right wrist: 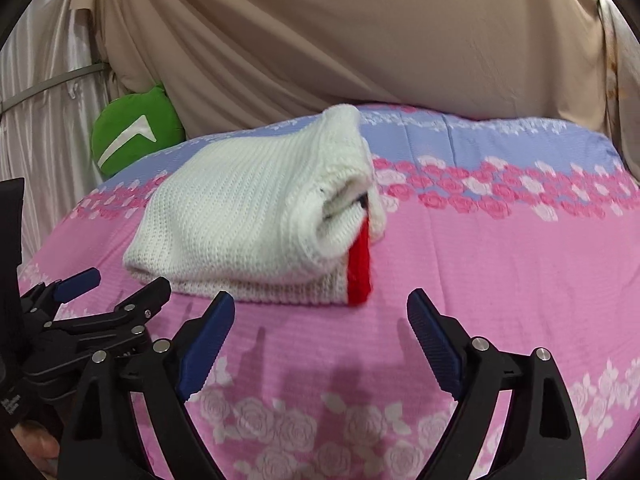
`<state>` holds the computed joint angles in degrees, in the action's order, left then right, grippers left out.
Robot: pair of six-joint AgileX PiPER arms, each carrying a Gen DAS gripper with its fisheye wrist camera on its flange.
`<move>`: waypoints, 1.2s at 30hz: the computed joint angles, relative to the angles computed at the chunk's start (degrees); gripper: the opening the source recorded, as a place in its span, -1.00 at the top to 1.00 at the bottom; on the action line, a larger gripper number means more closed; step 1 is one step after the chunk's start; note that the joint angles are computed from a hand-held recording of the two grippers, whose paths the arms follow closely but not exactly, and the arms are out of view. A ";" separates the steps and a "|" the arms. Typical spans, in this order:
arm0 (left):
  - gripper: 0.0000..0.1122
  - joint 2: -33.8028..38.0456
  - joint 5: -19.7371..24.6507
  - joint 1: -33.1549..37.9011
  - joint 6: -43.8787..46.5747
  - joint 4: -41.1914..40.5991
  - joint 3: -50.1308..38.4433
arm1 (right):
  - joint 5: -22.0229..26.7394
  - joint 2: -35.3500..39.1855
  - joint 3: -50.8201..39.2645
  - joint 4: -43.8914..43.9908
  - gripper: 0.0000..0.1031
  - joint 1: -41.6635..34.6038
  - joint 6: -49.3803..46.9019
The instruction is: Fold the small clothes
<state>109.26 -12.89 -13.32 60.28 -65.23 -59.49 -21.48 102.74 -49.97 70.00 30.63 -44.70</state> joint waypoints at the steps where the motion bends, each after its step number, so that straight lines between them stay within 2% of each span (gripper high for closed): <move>1: -0.75 -0.01 -1.08 -0.72 2.40 -2.56 0.12 | -0.39 0.02 0.03 2.67 -0.67 0.51 -2.31; 3: -0.75 -0.24 -2.68 -2.00 5.21 -6.05 0.65 | -2.30 0.31 -0.60 10.58 -0.67 2.37 -9.58; 5: -0.75 -0.40 -4.19 -2.99 8.97 -11.39 0.85 | -4.01 0.47 -0.73 13.63 -0.68 3.59 -12.19; 13: -0.75 -0.72 -4.90 -3.47 13.47 -18.61 0.92 | -3.94 -0.13 -0.06 14.51 -0.68 3.90 -12.54; 23: -0.75 -0.51 -4.26 -3.29 16.76 -22.50 0.19 | -4.14 0.22 -0.76 18.14 -0.68 4.35 -15.46; 36: -0.74 0.45 -7.51 -4.72 20.12 -26.68 -1.20 | -6.15 0.93 -1.96 22.68 -0.68 5.28 -19.35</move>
